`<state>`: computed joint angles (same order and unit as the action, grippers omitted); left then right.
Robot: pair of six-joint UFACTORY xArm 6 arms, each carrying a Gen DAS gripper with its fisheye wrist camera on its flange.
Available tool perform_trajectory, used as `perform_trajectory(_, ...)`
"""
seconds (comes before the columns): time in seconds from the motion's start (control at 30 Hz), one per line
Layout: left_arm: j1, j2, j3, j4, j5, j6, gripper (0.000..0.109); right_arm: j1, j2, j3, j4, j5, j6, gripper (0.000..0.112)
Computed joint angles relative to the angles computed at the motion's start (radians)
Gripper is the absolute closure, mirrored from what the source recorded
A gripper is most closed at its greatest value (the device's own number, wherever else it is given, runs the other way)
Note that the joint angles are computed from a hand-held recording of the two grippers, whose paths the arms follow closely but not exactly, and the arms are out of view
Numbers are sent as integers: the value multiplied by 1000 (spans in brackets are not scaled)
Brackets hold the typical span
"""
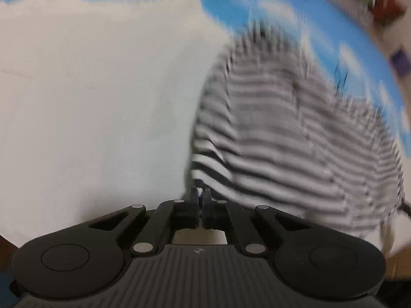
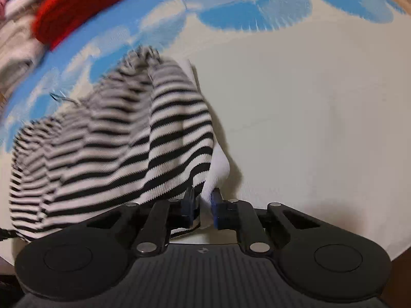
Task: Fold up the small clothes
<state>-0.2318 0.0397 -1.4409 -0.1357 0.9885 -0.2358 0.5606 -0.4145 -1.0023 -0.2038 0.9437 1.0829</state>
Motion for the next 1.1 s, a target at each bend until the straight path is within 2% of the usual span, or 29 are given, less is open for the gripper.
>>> perform_trajectory(0.07, 18, -70, 76, -19, -126, -2, 108, 1, -84, 61, -69, -85, 83, 105)
perform_trajectory(0.1, 22, -89, 93, -27, -141, 3, 108, 0, -129, 94, -111, -127, 135, 107)
perform_trajectory(0.13, 21, -91, 95, -6, -115, 14, 107, -3, -175, 126, -146, -161, 179, 108)
perform_trajectory(0.17, 18, -75, 74, 11, -47, 27, 107, -5, -195, 137, -140, -154, 181, 108)
perform_trajectory(0.23, 13, -28, 21, 19, 94, 51, 107, -14, -178, 123, -57, -52, 130, 108)
perform_trajectory(0.3, -4, -7, -4, 56, 130, 59, 106, -31, -127, 96, 59, 59, 39, 108)
perform_trajectory(0.4, -20, -14, -6, 135, 91, 12, 103, -23, -72, 53, 80, 155, -20, 110)
perform_trajectory(0.47, -38, -38, 14, 184, 15, 7, 81, 12, -31, -15, -24, 282, 46, 106)
perform_trajectory(0.5, -41, -46, 23, 166, -24, 25, 79, 30, -31, -25, -80, 307, 94, 104)
perform_trajectory(0.53, -43, -60, 40, 122, -64, 51, 79, 40, -45, -23, -129, 289, 130, 103)
perform_trajectory(0.63, -70, -50, 34, -36, -144, 155, 79, 56, -90, 26, -240, 99, 156, 101)
perform_trajectory(0.73, -97, 3, -17, -135, -99, 224, 79, 35, -62, 41, -170, -75, 38, 94)
perform_trajectory(0.77, -109, 39, -58, -111, -44, 208, 79, 26, -42, 41, -95, -121, -30, 86)
perform_trajectory(0.8, -122, 84, -110, -54, 34, 166, 79, 27, -16, 30, -30, -126, -89, 80)
perform_trajectory(0.83, -135, 153, -189, 8, 123, 116, 79, 34, 17, 4, 12, -88, -133, 78)
perform_trajectory(0.87, -143, 195, -240, 54, 194, 77, 79, 40, 69, -40, 44, -8, -179, 78)
perform_trajectory(0.9, -144, 219, -270, 66, 224, 46, 78, 44, 116, -94, 58, 89, -204, 78)
perform_trajectory(0.93, -138, 228, -286, 53, 215, 17, 78, 49, 148, -126, 50, 149, -214, 79)
perform_trajectory(0.97, -132, 217, -275, 41, 183, -10, 77, 58, 170, -158, 23, 169, -215, 79)
perform_trajectory(1.07, -124, 164, -224, 42, 61, -85, 77, 89, 197, -204, -98, 164, -132, 77)
perform_trajectory(1.1, -125, 150, -209, 38, 6, -96, 77, 92, 189, -198, -132, 128, -108, 77)
